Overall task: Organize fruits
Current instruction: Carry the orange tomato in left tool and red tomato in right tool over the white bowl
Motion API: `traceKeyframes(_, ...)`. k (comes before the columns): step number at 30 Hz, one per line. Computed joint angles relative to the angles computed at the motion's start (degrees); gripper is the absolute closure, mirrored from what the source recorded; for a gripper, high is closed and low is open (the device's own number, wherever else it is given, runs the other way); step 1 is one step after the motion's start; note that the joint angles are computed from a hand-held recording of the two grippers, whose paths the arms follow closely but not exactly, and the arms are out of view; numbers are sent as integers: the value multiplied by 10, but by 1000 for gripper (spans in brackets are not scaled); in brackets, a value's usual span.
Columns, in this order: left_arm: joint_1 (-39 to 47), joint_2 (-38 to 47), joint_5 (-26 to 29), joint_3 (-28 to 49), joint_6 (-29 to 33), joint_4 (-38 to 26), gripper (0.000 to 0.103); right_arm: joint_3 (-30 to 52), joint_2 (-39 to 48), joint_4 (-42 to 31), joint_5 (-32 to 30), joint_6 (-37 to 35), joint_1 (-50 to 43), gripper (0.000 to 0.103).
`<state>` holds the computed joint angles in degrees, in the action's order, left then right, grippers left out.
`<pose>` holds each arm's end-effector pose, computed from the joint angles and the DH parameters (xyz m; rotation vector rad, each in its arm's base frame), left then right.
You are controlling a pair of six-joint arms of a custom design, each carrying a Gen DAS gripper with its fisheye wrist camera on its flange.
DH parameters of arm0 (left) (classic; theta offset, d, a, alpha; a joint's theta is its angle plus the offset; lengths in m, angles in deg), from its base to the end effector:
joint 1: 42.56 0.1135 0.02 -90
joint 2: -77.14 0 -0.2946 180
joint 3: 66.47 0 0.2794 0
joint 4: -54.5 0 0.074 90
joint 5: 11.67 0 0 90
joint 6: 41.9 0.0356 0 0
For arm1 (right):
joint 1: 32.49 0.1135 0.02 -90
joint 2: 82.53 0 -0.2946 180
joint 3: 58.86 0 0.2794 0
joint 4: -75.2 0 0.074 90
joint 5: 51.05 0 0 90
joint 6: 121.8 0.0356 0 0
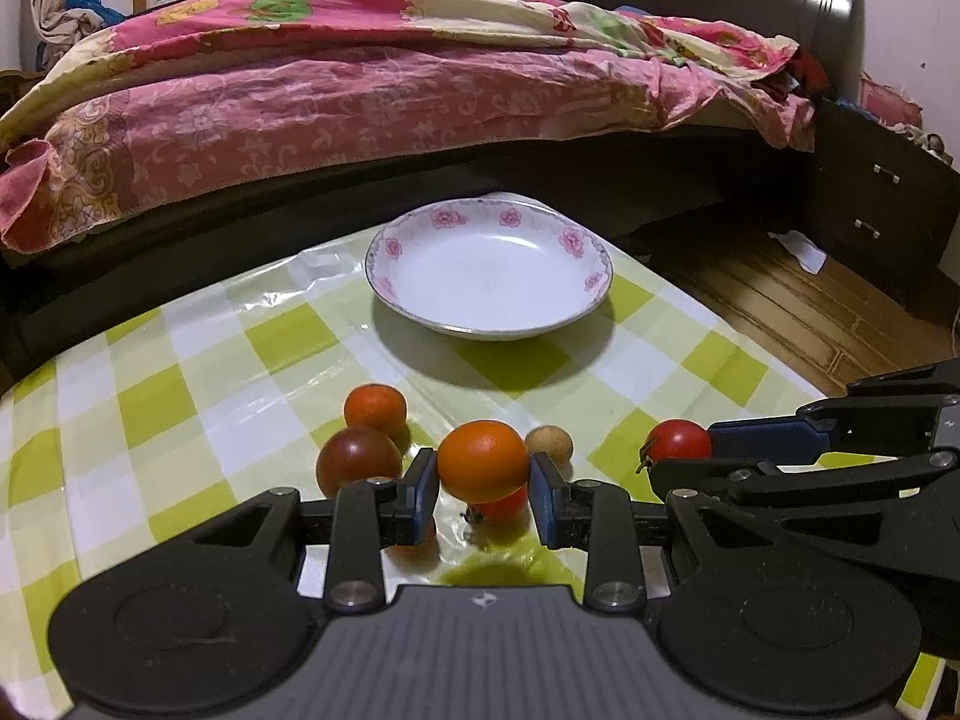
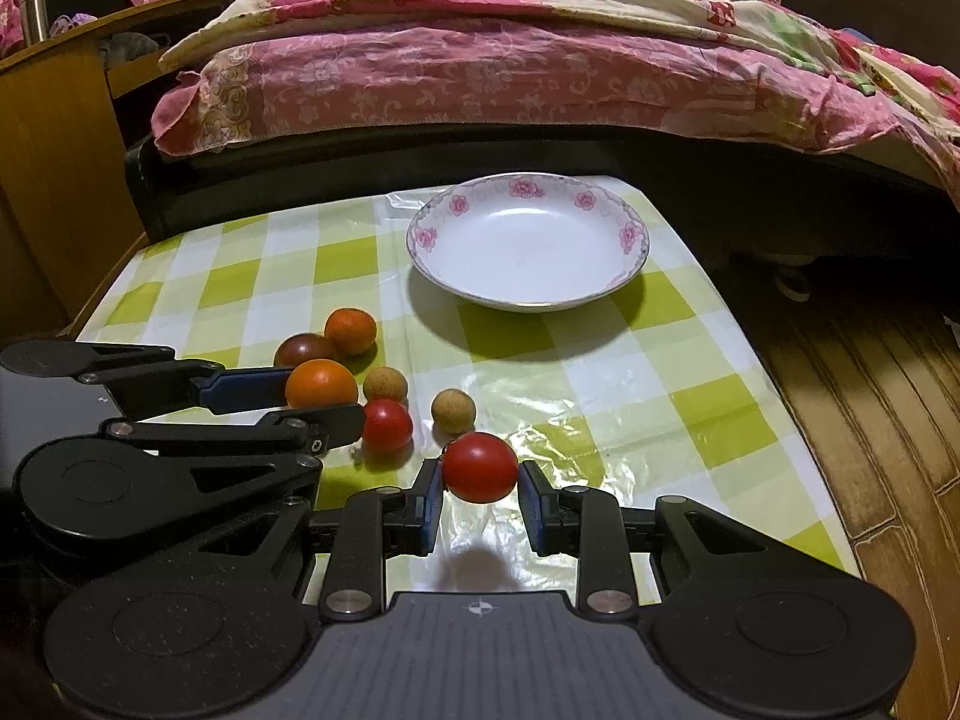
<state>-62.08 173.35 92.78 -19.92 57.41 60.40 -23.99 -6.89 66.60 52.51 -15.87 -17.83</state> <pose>0.2902 -0.1123 0.1184 0.7029 2.2275 -0.3831 0.2239 0.0499 0.1340 0.1321 2.3973 -0.0408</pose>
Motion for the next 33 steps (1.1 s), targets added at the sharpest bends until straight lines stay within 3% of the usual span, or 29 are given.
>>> traceKeyframes(17, -1, 52, -6, 67, -11, -3, 64, 39, 60, 43, -22, -44, -46, 79)
traceKeyframes(33, -15, 152, -27, 202, -2, -15, 64, 116, 168, 106, -53, -94, -112, 78)
